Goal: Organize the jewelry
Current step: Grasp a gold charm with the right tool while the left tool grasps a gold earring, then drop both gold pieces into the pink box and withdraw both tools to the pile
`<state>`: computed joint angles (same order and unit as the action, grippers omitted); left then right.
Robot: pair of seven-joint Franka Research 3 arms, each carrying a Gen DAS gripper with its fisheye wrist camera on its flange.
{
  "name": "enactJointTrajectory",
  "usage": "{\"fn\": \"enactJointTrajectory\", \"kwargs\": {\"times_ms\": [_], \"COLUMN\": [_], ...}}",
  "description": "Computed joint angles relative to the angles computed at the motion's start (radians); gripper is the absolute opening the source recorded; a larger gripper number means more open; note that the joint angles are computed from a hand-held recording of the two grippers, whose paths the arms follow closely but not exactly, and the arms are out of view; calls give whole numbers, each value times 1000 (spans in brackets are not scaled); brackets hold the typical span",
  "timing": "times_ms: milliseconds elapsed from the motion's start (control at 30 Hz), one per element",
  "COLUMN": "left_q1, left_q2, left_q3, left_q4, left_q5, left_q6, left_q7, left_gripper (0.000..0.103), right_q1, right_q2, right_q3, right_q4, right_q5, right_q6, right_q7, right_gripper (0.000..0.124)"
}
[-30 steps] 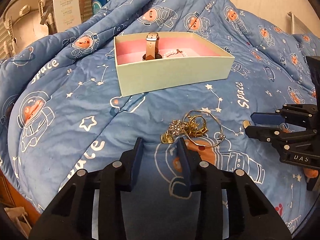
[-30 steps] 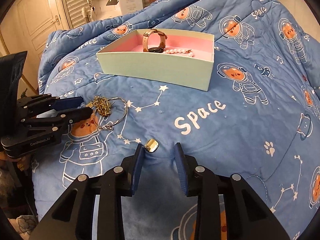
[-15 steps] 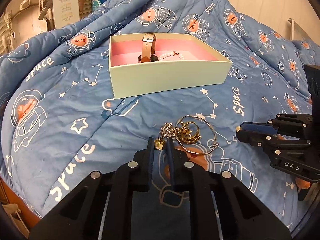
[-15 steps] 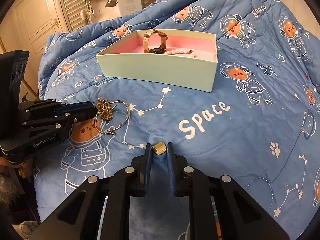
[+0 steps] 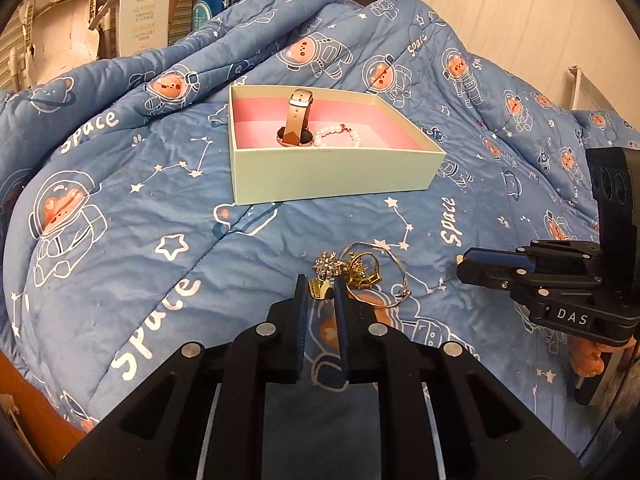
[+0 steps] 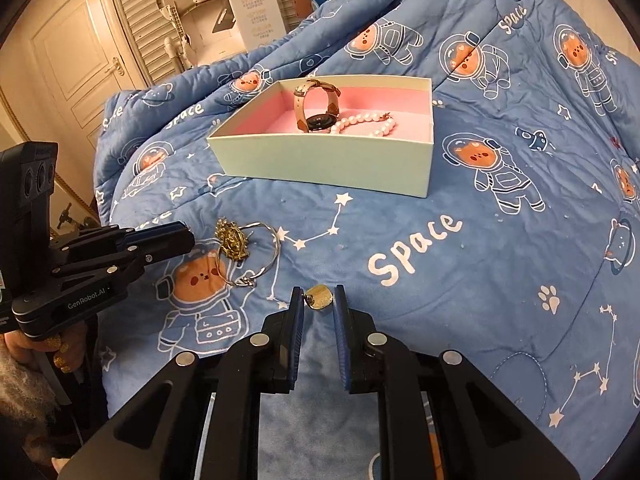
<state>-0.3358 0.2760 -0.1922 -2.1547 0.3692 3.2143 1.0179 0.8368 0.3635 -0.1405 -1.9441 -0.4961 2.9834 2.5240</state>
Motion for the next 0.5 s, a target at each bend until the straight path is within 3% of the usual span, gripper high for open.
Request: {"fn": "enactJointTrajectory", "kwargs": {"times_ms": [300,500], "left_q1": [180,222], "left_q2": [11,55], "left_q3": [-195,-253], "left_q4": [53,163], "left_q5": [-81,-159], "left_q6": [-44,-118], "left_q7": [110,224], "left_gripper": [13,14], "right_q1": [-64,-98], "right_q2": [5,30], "right_q3": [76,104], "right_q4": [52,136], "right_q5": [117,199], "right_q6": [11,-20], "right_q7": [-164,-301], "right_gripper": [14,15]}}
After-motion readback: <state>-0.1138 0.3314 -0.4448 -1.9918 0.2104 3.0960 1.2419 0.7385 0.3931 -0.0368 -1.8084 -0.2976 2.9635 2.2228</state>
